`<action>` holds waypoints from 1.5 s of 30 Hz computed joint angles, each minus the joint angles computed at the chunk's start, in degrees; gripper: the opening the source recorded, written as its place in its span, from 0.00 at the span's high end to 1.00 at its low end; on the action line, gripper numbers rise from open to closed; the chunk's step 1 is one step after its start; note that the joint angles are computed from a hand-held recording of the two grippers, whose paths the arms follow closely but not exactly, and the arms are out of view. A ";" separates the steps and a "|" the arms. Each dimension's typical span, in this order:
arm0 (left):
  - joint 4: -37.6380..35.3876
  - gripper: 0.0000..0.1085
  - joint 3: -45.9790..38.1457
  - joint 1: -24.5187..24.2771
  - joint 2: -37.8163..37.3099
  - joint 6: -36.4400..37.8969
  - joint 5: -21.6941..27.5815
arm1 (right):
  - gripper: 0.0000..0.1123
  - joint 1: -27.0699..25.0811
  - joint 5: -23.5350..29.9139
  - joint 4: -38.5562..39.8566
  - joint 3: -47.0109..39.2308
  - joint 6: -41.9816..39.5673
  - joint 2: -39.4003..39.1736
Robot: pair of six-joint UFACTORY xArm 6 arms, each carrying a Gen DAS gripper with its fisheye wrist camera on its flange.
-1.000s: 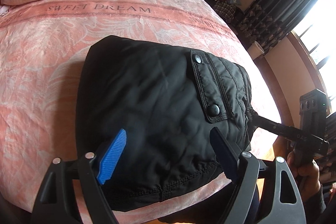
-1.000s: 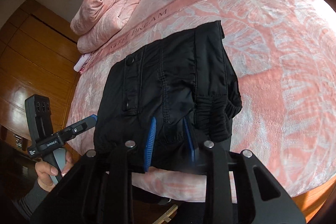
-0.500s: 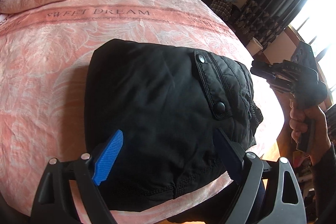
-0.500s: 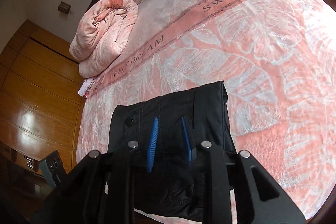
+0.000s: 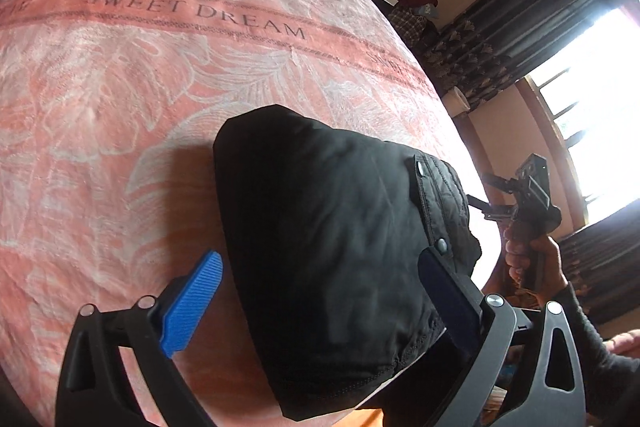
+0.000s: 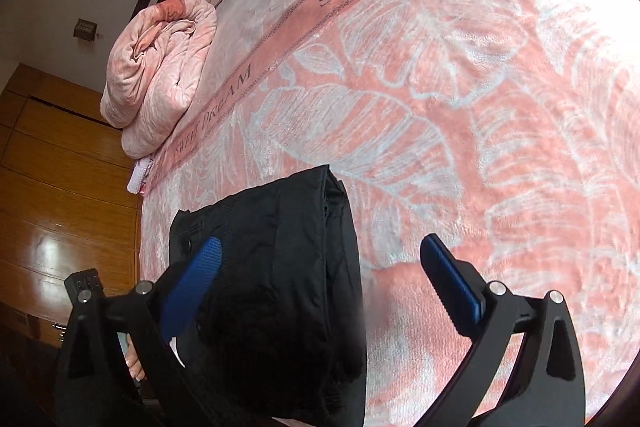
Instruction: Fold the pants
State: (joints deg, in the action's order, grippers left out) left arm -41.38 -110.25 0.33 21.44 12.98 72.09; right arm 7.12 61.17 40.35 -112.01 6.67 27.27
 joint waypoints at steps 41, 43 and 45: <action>-18.80 0.20 -10.32 1.12 19.57 -9.00 12.58 | 0.10 0.85 17.03 19.25 -4.32 -8.09 8.79; -18.88 0.37 -10.05 0.97 19.34 -9.02 12.45 | 0.13 1.47 15.37 18.66 -3.63 -8.96 8.06; -18.56 0.41 -9.33 0.78 18.77 -9.30 11.61 | 0.27 2.11 13.65 17.33 -2.59 -8.54 7.15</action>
